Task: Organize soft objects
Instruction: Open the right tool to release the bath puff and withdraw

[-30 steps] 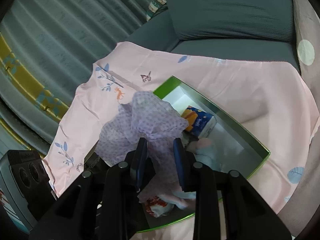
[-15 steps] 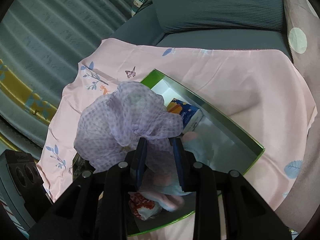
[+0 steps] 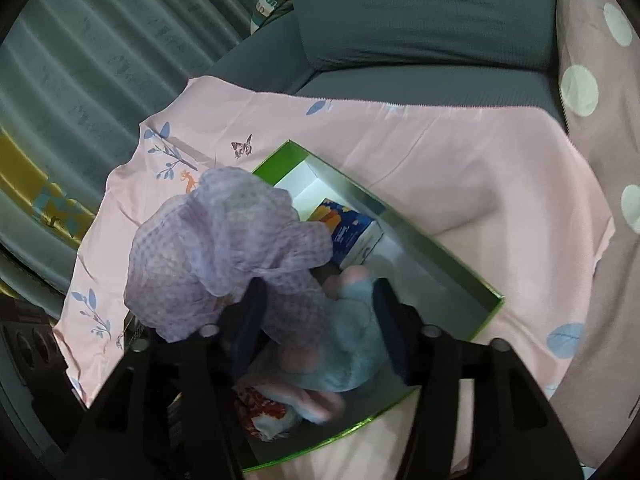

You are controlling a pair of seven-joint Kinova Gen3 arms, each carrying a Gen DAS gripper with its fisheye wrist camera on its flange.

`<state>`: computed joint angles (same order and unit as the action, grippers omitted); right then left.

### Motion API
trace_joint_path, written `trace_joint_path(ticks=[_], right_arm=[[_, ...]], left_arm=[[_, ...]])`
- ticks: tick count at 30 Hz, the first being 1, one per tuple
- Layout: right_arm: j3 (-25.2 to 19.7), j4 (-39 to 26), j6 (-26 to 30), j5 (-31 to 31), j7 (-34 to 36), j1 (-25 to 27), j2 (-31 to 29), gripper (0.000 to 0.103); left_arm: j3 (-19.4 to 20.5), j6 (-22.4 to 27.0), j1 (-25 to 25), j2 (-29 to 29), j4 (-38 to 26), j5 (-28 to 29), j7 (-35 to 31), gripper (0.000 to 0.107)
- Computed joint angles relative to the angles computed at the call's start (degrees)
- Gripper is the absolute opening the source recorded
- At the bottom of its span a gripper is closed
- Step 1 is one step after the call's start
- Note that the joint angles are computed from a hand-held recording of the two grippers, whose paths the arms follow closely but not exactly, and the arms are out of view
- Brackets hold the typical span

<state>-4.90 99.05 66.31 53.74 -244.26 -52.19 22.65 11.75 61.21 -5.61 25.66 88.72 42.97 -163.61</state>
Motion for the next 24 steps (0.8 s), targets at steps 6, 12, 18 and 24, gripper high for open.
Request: trace_joint_path(ticks=[6, 12, 18, 24], right_arm=[[-0.3, -1.3, 4.2, 0.5, -0.3, -2.0, 0.2, 0.078], [-0.8, -3.2, 7.8, 2.1, 0.4, -3.8, 0.7, 0.086], [-0.9, -6.1, 11.1, 2.5, 2.7, -5.1, 1.7, 0.092], [-0.5, -9.9, 14.5, 3.1, 6.2, -6.7, 3.3, 0.097]], left_arm=[[-0.3, 2.1, -2.0, -1.5, 0.5, 1.5, -1.7, 0.059], [-1.4, 4.4, -4.2, -2.9, 1.2, 4.1, -3.9, 0.072], [-2.9, 6.1, -6.0, -4.4, 2.1, 6.0, -5.8, 0.072], [-4.3, 10.4, -8.9, -4.4, 1.4, 8.4, -6.6, 0.086]])
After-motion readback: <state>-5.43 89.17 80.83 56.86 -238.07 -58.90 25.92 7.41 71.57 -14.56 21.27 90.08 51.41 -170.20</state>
